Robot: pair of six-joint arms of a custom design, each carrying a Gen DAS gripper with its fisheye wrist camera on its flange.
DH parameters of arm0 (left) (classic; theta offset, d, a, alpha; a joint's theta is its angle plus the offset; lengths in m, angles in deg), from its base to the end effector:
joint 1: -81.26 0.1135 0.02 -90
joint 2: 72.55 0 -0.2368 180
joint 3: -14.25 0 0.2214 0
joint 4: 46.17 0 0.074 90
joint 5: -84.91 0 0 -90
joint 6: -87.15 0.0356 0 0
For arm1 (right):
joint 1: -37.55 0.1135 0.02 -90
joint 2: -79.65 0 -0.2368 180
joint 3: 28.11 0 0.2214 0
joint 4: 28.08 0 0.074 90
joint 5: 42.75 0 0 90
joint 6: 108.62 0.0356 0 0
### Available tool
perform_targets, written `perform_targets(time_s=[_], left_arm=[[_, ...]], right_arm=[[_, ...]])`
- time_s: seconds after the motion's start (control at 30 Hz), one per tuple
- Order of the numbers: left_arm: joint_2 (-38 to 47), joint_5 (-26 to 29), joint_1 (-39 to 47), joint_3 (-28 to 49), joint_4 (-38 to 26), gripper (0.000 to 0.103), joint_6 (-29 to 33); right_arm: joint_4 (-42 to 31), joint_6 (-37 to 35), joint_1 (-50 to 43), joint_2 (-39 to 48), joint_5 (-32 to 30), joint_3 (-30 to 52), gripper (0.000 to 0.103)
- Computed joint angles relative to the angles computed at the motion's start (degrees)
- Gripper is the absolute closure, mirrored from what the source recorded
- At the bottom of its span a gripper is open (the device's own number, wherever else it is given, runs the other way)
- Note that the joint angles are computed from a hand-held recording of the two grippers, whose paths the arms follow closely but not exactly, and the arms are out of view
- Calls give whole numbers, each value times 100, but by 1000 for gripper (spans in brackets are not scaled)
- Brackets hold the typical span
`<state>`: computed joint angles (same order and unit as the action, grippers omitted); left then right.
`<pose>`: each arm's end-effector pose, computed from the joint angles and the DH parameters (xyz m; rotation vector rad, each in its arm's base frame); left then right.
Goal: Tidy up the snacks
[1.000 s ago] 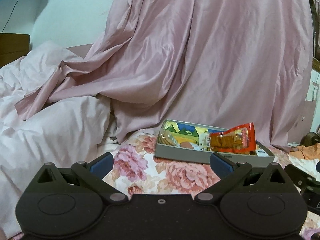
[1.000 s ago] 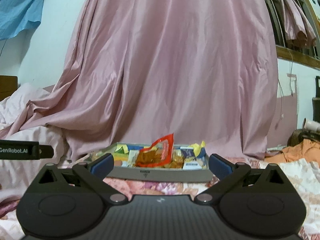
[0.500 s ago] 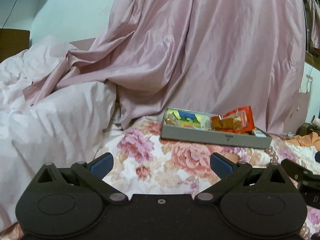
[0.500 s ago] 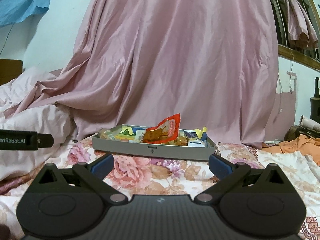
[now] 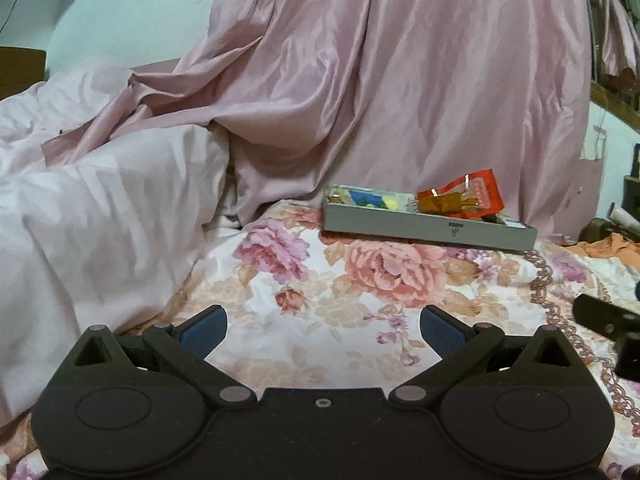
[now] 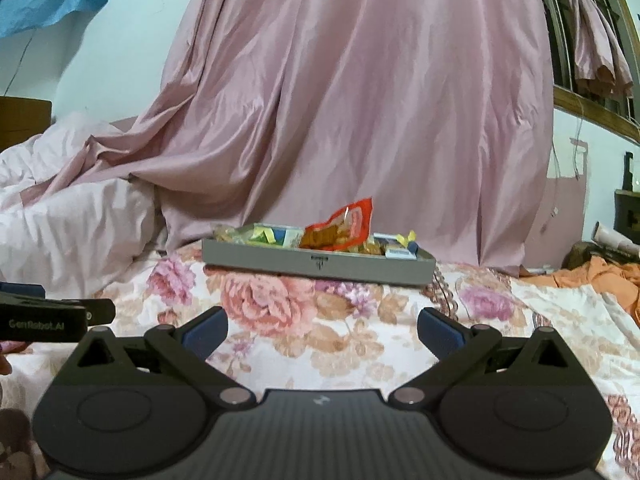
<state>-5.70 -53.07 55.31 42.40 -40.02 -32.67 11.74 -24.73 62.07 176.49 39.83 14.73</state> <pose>0.1754 -0.0559 0.1402 -0.5252 1.8759 0.2593 0.2568 0.1222 0.1427 -0.5717 1.7381 0.3446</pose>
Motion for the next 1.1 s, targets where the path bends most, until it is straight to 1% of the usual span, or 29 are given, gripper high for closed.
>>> perform_targets(time_s=[0.13, 0.3, 0.53, 0.77, 1.1], left_arm=[[-2, -69, -43, -123, 274, 1, 109], [-21, -135, -28, -166, 250, 1, 48], [-35, -200, -122, -207, 220, 1, 82], [-41, -244, -177, -205, 178, 1, 66], [-65, -255, -191, -202, 146, 1, 57]], right_arm=[[349, -30, 97, 202, 145, -109, 0], [665, 44, 134, 442, 260, -138, 0], [552, 234, 76, 483, 333, -57, 0], [362, 191, 82, 476, 285, -2, 0], [358, 159, 134, 508, 310, 13, 0]])
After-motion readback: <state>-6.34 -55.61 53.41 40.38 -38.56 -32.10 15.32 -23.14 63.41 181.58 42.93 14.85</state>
